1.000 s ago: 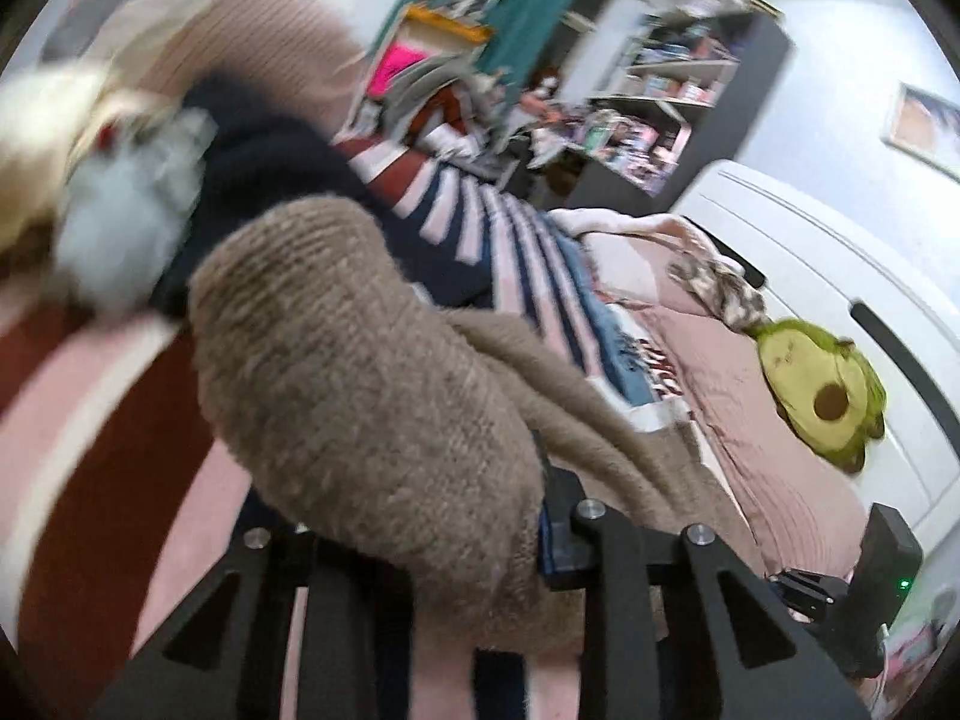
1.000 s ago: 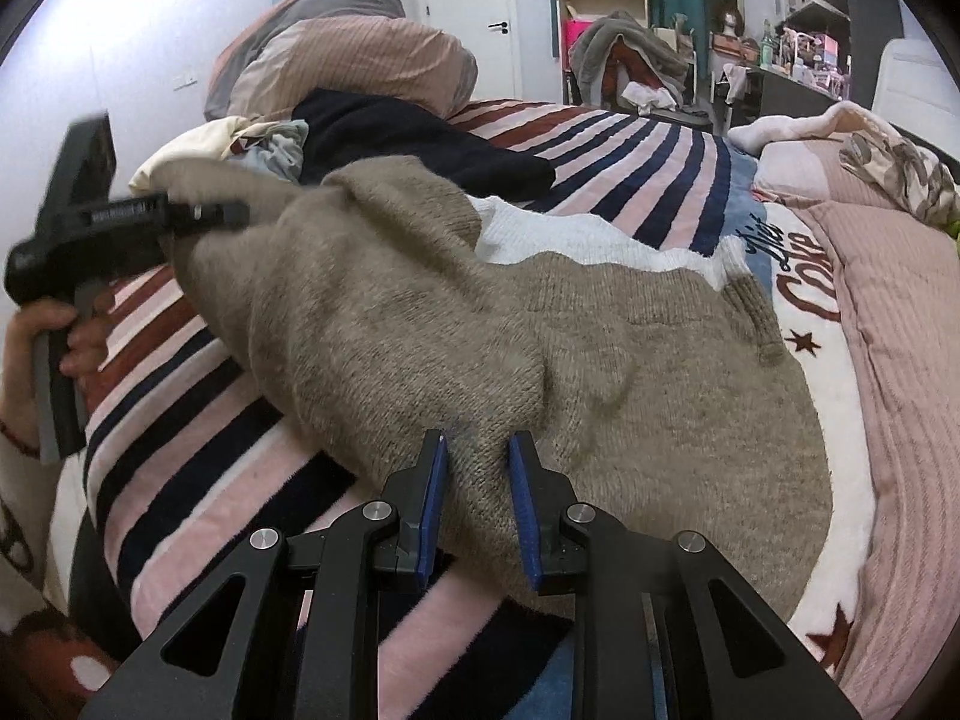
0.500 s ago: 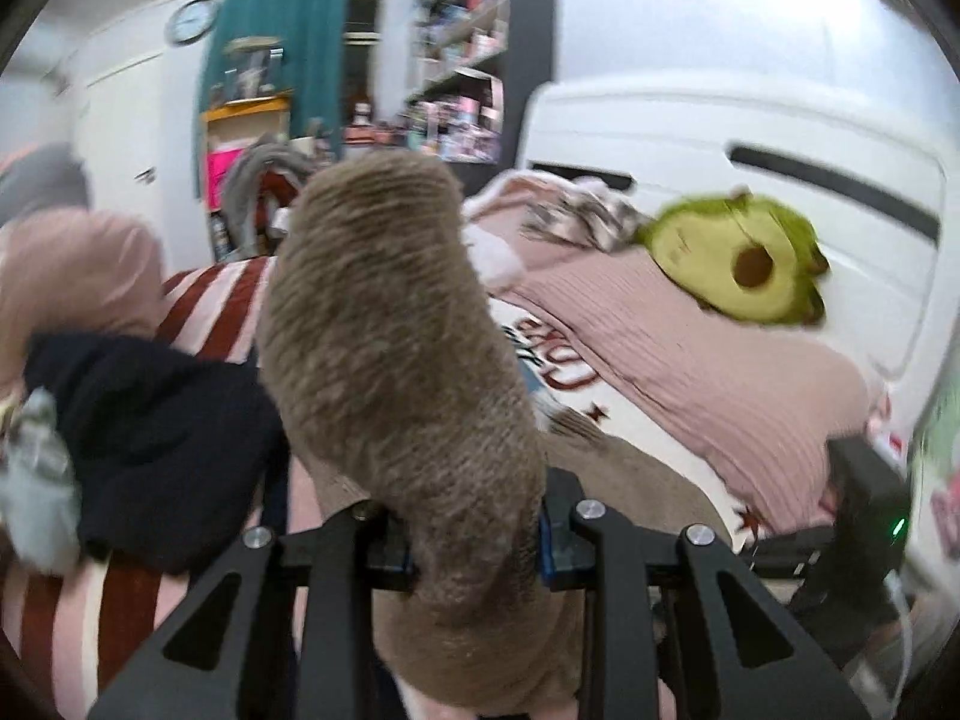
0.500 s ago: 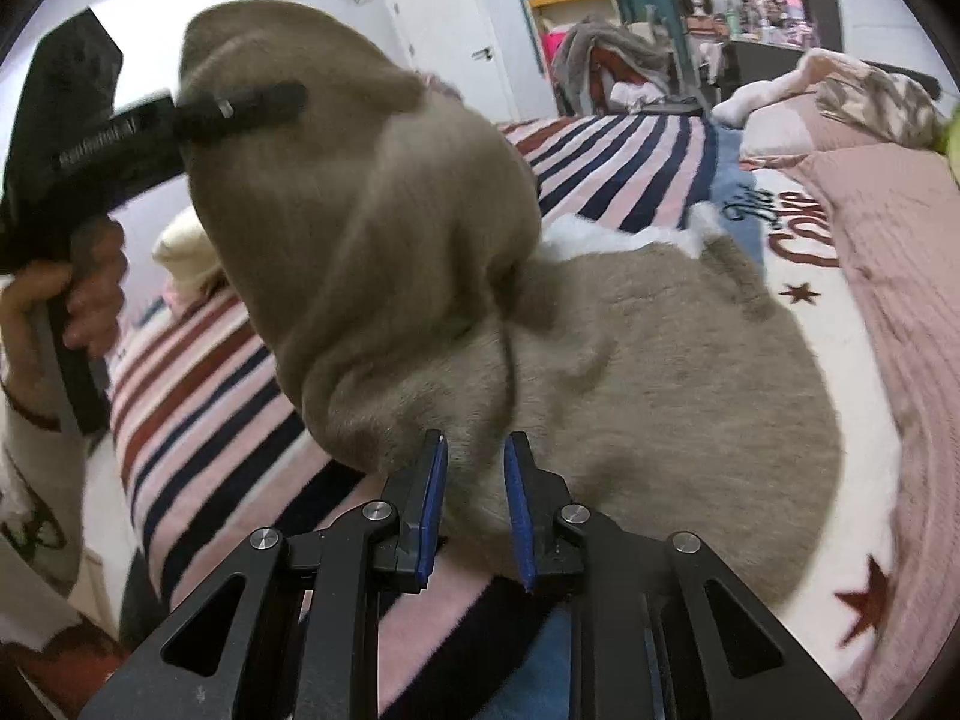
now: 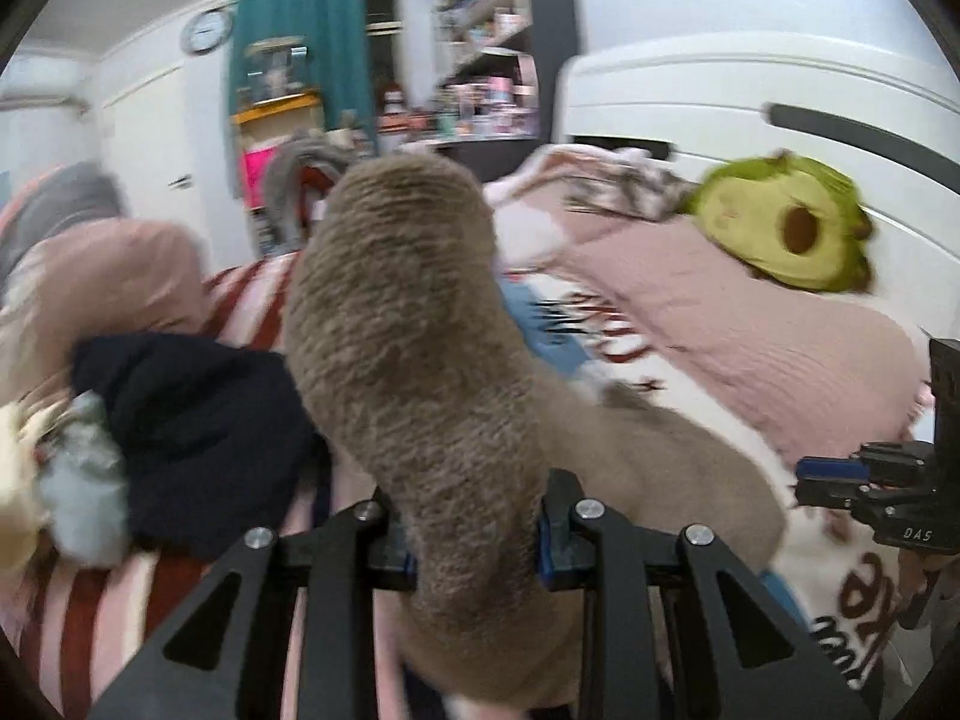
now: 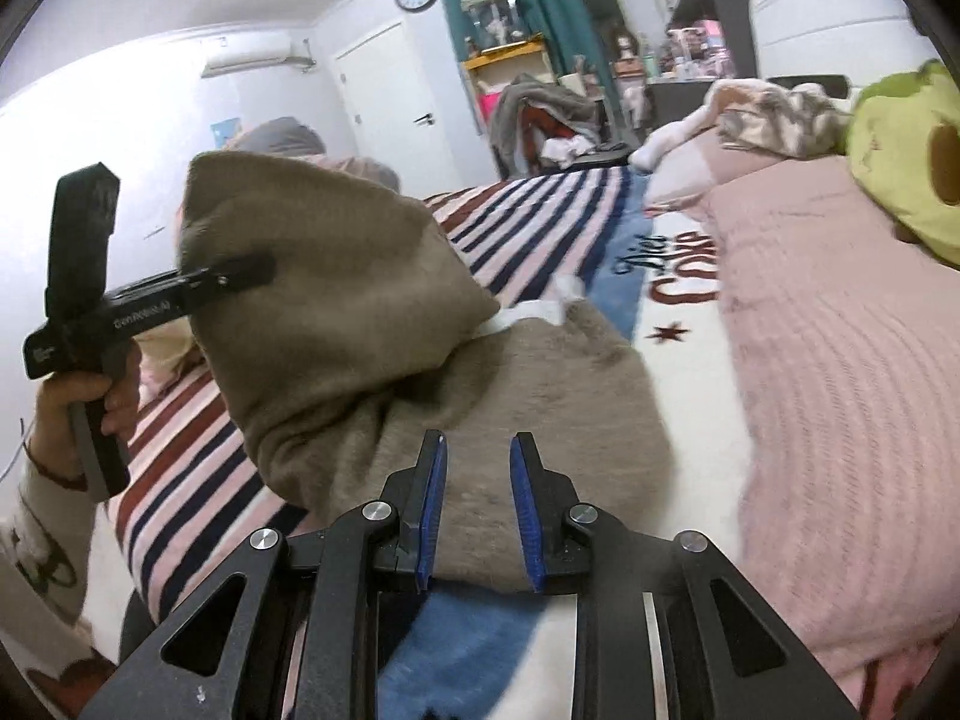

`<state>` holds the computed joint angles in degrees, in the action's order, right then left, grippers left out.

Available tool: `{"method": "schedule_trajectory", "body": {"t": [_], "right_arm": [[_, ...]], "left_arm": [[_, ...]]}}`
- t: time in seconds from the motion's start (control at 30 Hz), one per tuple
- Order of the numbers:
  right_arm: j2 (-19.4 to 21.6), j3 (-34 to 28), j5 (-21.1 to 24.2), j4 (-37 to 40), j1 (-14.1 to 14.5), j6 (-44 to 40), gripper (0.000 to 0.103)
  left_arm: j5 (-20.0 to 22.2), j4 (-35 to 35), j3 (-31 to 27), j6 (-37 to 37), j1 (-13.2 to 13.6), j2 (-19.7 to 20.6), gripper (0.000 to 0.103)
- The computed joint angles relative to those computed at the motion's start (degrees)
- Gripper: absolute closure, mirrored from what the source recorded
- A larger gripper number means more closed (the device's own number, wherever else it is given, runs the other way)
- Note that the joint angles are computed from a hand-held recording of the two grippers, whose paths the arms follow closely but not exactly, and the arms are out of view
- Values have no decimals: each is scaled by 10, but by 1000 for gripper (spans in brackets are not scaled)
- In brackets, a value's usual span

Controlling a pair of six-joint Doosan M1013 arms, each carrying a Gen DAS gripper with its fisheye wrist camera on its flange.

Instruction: Fold small clothes

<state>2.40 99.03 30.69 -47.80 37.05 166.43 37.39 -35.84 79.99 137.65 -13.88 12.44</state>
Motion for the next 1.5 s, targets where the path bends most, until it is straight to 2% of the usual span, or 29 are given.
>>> {"method": "schedule_trajectory", "body": {"t": [0.17, 0.3, 0.43, 0.6, 0.73, 0.87, 1.07, 1.27, 1.37, 1.5], "right_arm": [[51, -58, -26, 105, -12, -140, 85], [105, -132, -6, 226, -14, -296, 86], [155, -210, 35, 310, -10, -416, 87], [203, -287, 91, 368, -6, -509, 87], [233, -333, 151, 365, 1, -532, 87], [258, -361, 202, 411, -7, -553, 88], [260, -355, 200, 458, -18, -561, 88], [219, -322, 146, 414, -23, -521, 88], [217, -327, 159, 393, -33, -504, 87], [248, -365, 200, 443, -51, -542, 87]], "left_arm": [[9, 41, 9, -74, 46, 6, 79], [34, 32, 26, -112, 78, 18, 79], [50, -24, 50, -84, 103, 24, 79], [61, -93, 65, -35, 122, 28, 79], [68, -132, 70, -7, 128, 26, 79], [69, -153, 66, 19, 124, 24, 79], [60, -160, 62, 37, 116, 18, 79], [63, -153, 59, 32, 117, 19, 79], [62, -158, 62, 39, 118, 18, 79], [67, -170, 63, 48, 121, 21, 79]]}}
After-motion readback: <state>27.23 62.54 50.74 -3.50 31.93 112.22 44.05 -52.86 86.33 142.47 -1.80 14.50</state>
